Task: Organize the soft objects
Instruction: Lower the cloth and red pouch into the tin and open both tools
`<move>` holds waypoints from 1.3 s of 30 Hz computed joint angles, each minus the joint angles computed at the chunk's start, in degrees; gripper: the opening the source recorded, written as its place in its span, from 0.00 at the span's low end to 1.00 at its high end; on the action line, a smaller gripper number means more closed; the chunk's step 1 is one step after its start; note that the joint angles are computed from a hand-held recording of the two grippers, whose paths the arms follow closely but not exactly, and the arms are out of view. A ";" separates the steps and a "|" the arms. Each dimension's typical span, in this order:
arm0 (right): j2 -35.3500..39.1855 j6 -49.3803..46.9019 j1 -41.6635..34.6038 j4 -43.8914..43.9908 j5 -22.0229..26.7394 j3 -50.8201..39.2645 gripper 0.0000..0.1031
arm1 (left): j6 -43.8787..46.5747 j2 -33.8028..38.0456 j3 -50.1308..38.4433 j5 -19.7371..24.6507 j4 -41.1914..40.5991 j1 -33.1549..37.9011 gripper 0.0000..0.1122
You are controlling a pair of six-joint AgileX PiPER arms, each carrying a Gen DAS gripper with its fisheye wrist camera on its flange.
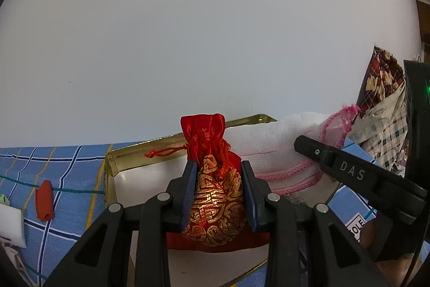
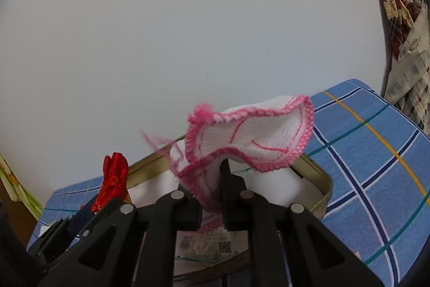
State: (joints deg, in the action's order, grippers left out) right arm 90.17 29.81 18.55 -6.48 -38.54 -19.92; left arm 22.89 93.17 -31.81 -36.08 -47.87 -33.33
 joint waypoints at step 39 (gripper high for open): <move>-0.94 -40.42 43.33 70.07 -29.02 3.09 0.95 | 3.57 -9.05 15.06 -23.61 -24.16 -15.14 0.85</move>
State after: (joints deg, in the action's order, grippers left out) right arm 89.22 -10.60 61.88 63.59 -67.56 -16.82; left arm 26.46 84.12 -16.75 -59.69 -72.03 -48.47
